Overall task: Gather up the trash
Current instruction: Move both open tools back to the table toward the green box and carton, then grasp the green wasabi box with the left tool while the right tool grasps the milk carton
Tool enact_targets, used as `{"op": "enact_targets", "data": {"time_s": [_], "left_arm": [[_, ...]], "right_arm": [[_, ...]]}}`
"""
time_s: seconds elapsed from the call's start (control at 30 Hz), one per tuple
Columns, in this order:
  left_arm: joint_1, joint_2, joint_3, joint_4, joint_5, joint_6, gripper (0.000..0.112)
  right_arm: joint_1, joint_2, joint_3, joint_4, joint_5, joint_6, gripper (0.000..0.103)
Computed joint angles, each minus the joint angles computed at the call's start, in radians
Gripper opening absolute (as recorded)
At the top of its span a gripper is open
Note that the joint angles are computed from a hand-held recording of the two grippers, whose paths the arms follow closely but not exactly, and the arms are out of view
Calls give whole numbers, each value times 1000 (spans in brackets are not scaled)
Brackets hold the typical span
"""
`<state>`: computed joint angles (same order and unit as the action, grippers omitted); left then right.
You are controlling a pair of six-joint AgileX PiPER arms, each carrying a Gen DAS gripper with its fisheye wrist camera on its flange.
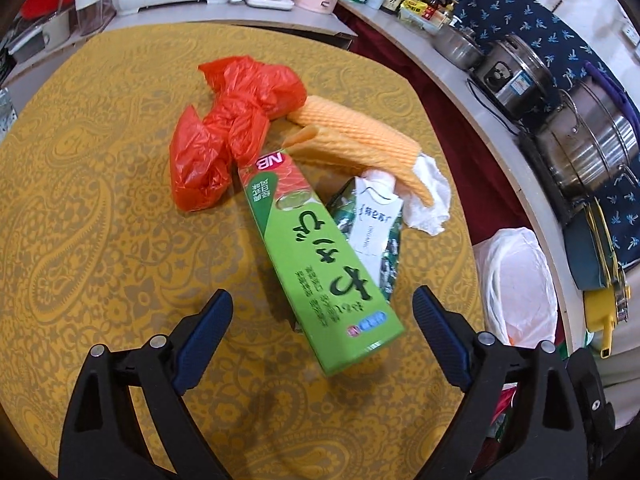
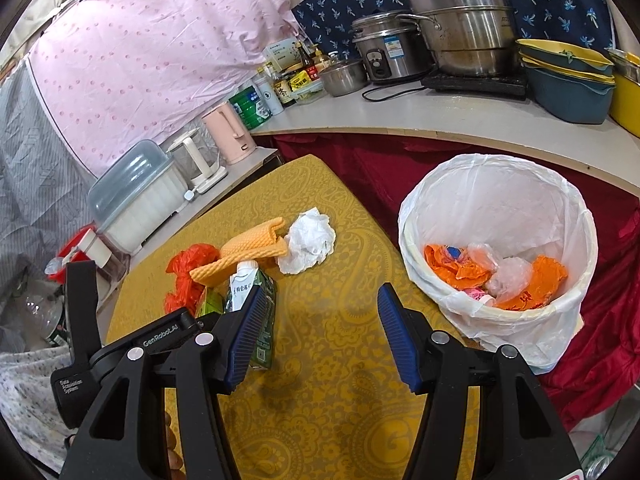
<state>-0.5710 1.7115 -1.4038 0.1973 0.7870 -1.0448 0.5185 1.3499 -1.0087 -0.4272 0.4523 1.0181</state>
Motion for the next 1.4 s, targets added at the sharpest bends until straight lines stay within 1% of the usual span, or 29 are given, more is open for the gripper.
{"op": "enact_targets", "data": {"time_s": [0.03, 0.1, 0.13, 0.17, 0.2, 0.37, 0.53, 0.6, 0.67, 0.83, 0.97, 1.03, 1.07, 1.13, 1.2, 1.27, 1.4], "left_arm": [[7, 0, 5, -18, -10, 20, 80], [27, -6, 25, -67, -36, 81, 68], [36, -10, 35, -93, -46, 112, 65], [43, -8, 35, -111, -50, 135, 58], [49, -12, 43, -128, -56, 158, 54], [69, -72, 114, -154, -79, 220, 50], [72, -145, 179, -100, -53, 243, 44], [81, -175, 205, -99, -38, 276, 39], [92, -210, 239, -98, -34, 307, 37], [120, -283, 319, -108, -46, 348, 37], [136, -318, 359, -111, -56, 363, 37], [152, -332, 378, -137, -67, 389, 37], [155, -335, 382, -143, -70, 394, 37], [165, -341, 392, -163, -79, 414, 37], [171, -350, 406, -179, -87, 428, 37], [180, -356, 417, -195, -93, 438, 37], [223, -364, 436, -270, -105, 510, 37]], "right_arm": [[4, 9, -3, 1, -1, 0, 57], [14, 25, -8, -2, -2, 5, 57], [23, 35, -12, -7, 0, 14, 57], [28, 44, -16, -7, -1, 16, 57], [34, 52, -19, -6, -1, 17, 57], [68, 91, -37, -18, 3, 31, 57], [104, 136, -61, -21, 5, 42, 57], [121, 164, -78, -20, 6, 46, 57], [139, 200, -106, -12, 9, 42, 57], [183, 287, -173, -7, 17, 35, 57], [210, 357, -239, -15, 40, 32, 57], [216, 391, -272, -18, 54, 29, 57], [214, 404, -285, -16, 57, 23, 61], [213, 432, -312, -27, 69, 30, 66], [215, 455, -335, -38, 83, 37, 67], [207, 485, -363, -17, 91, 13, 67], [197, 533, -407, -2, 115, 3, 70]]}}
